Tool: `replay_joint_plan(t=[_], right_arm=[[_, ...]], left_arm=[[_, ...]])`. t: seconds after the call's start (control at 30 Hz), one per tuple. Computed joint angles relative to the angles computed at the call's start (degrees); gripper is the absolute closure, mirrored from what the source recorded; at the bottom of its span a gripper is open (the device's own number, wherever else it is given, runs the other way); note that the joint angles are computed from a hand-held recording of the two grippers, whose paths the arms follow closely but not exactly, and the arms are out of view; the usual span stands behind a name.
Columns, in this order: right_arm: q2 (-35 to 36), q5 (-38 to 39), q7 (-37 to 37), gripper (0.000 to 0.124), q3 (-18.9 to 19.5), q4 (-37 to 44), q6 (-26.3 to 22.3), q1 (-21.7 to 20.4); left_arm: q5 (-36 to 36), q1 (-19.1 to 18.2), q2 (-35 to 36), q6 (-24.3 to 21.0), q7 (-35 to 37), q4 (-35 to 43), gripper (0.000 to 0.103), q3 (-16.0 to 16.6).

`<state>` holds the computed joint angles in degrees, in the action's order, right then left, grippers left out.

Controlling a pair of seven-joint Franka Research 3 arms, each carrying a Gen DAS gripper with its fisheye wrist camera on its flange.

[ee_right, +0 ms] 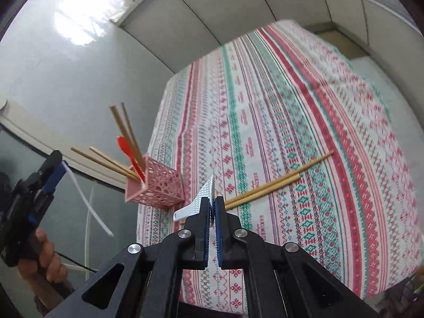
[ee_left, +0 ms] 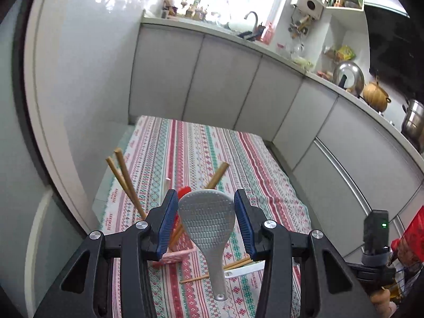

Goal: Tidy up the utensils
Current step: 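Lift the white rice paddle with the left gripper and carry it to the pink holder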

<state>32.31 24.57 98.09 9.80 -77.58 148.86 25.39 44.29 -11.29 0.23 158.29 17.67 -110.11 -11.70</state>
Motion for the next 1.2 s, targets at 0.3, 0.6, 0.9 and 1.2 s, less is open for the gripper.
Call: replay_joint_plan(t=[0.3,0.6,0.9,1.2], right_arm=[[-2.45,-3.48,-0.09,0.120,-1.00,-0.64,3.19,1.56],[0.21,-4.75,0.66,0.120,-1.10,4.41,2.26,2.46],[3.43,-5.93,3.05,0.120,-1.85,8.99,0.01,3.37],[4.10,-7.32,4.81,0.120,-2.49,9.59,-0.94,3.43]], left_arm=[[7.95,2.45,-2.16,1.13,-10.75,-2.67,0.057,0.52],[18.19,4.46,-0.77,2.14,-19.49,-2.43,0.057,1.20],[38.42,1.03,5.92,-5.71,-27.49,3.41,0.057,2.00],[44.42,-1.97,10.59,-8.37,-32.56,6.43,0.057,4.15]])
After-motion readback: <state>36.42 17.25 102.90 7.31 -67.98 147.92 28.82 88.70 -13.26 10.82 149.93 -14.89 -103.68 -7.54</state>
